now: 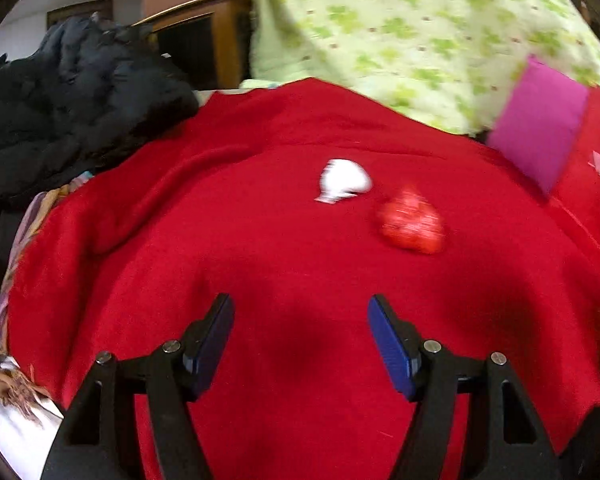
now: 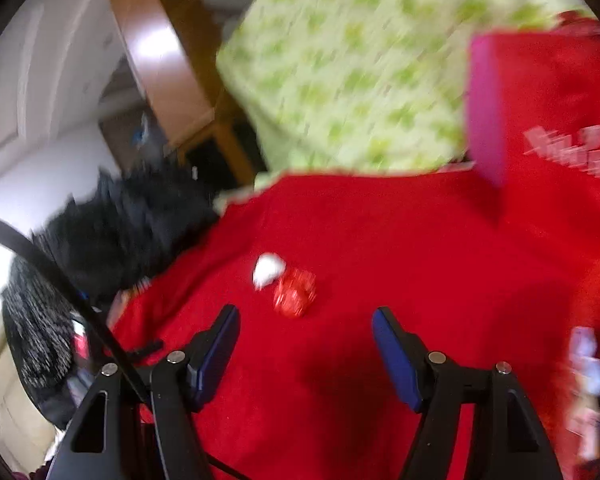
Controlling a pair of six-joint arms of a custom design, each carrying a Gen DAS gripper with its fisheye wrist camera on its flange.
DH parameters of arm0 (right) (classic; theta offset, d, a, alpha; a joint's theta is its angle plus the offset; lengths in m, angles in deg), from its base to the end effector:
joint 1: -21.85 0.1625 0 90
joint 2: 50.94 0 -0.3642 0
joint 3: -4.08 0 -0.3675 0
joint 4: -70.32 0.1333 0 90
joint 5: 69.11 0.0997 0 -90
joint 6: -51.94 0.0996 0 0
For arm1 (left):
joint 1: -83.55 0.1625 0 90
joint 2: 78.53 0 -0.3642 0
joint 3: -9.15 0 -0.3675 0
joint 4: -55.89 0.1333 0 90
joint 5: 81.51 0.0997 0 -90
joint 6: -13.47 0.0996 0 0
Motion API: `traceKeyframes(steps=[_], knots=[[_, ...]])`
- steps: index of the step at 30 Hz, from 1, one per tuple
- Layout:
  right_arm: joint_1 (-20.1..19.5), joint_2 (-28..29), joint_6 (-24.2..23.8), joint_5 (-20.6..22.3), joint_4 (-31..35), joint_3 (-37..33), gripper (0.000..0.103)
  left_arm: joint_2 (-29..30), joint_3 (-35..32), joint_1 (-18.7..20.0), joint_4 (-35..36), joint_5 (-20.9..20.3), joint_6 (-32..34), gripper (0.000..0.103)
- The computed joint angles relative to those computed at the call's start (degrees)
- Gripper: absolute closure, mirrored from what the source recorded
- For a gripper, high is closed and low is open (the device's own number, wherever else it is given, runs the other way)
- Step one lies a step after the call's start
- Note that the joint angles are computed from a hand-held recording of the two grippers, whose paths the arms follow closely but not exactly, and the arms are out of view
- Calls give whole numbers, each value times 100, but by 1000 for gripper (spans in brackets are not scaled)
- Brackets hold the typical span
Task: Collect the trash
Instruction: 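Grasp the white tissue with the left tool while the right tool grasps the red wrapper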
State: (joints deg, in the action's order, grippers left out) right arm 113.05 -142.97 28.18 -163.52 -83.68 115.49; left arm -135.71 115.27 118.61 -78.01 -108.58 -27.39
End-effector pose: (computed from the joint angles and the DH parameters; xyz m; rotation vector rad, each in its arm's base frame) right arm 0.1356 -0.4718 0.4039 0.5455 -2.6634 1.0734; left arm -0.3097 -0.4885 0.1376 0.3252 2.1550 -0.9249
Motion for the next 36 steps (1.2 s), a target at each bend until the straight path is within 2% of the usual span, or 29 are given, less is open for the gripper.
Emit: traceKeyframes(steps=[3,6,10,12,13,14,18,22,24,25,27,28,30,34,36], knots=[[193,1339,303,-325,286,-887,37,48,-248,312,-169,164,522,33],[242,2394,499,-515,377,-1673,39,250,-675,595,-519,29,1228,33],[269,3734,870,-832,674,-2909,40,911,-1721,1027,-1007,-443,2301,33],[300,4223,971,-1241,868,-3382,47,1270,-2261,1179,-1071,-700,2651,33],[277,4402,942,-1366,944,-3546,56,1493,-2579,1266,-1100,-874,2850,33],[222,4437,877,-1251,892,-3549,57,1663,-2832,1331,-1066,-1025,2948,33],[15,4044,661,-785,1004,-3283,67,2492,-4155,1613,-491,-1849,3072,33],[-146,3203,325,-702,768,-2543,69,3356,-5432,1771,426,-2063,2786,33],[-253,2746,283,-587,736,-2185,69,3547,-5673,1788,659,-2055,2548,53],[-289,2497,248,-566,661,-1975,69,3571,-5670,1763,719,-1922,2415,65],[-340,2023,197,-522,442,-1540,69,3418,-5379,1702,543,-1889,2230,70],[-381,1743,191,-435,323,-1288,69,3238,-5074,1640,362,-1966,2109,80],[-461,1264,192,-232,41,-846,69,2842,-4386,1440,-95,-2078,2043,80],[-589,308,188,140,-549,41,69,2272,-3188,746,-758,-1579,2210,80],[-515,-43,131,95,-784,340,69,1961,-2582,327,-1125,-1460,2259,80]])
